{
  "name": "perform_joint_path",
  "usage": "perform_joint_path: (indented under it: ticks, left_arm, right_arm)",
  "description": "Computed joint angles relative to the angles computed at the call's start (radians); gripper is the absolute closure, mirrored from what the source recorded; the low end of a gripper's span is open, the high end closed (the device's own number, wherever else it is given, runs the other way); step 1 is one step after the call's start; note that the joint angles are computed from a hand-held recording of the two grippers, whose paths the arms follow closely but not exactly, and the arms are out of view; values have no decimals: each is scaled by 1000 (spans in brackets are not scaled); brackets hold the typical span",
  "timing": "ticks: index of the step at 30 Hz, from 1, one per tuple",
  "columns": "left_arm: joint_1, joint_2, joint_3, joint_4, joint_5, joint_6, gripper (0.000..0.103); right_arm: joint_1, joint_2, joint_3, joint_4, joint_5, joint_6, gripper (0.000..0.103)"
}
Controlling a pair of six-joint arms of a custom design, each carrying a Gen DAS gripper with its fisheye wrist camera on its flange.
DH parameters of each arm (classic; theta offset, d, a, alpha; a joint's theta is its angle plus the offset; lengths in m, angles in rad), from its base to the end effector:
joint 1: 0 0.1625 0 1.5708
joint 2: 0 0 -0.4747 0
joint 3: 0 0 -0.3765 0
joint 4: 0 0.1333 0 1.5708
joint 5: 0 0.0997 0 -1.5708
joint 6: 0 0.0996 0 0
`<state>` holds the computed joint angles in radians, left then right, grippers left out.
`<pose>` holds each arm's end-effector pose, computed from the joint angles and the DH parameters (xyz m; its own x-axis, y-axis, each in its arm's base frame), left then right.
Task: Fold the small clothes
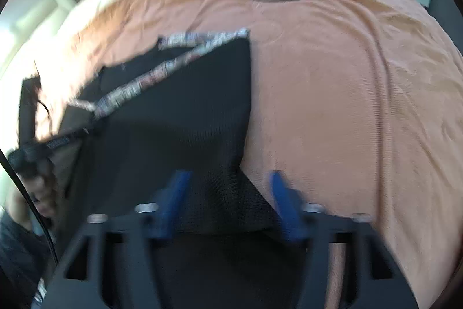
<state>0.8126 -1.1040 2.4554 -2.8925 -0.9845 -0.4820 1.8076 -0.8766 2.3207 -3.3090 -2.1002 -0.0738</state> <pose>-0.1333 -0.4147 0.1330 -0.8445 0.1817 -0.5038 0.3339 0.9141 -0.2300 0.1913 -0.4390 0.1005 -0.8544 -0.1286 0.5034 -0.2883 0.9234 -0.2535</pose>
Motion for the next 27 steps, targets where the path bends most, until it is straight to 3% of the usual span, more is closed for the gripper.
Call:
perform_joint_path:
  ticks: [2,6,10,14,16,18,22,27]
  left_arm:
    - [3,-6,2,0,-13,9,93]
    - [6,10,-3,-4,-11,25,93]
    - [20,19,-9,-31,-19,8,93]
    - [28,-9,-6,-12,-44,2,88]
    - [28,-28,-3,9,-56,-5,85]
    - [16,-60,10,22,-62,-18,85]
    - [-30,-124,45,53,-54,-54,69]
    - [-106,-243,92,146,-43,-108,69]
  right_arm:
    - [-6,24,-29,21,-36,10,96]
    - [10,71,-72,-21,-140,-25,98]
    - [25,100,-93,8,-181,16,98]
    - [40,68,-98,135,-154,86,95]
    - [38,43,-96,184,-151,117,80]
    - [34,24,-94,191,-146,128,37]
    - [36,-17,-50,108,-108,124,34]
    - [79,13,16,-76,-79,75,34]
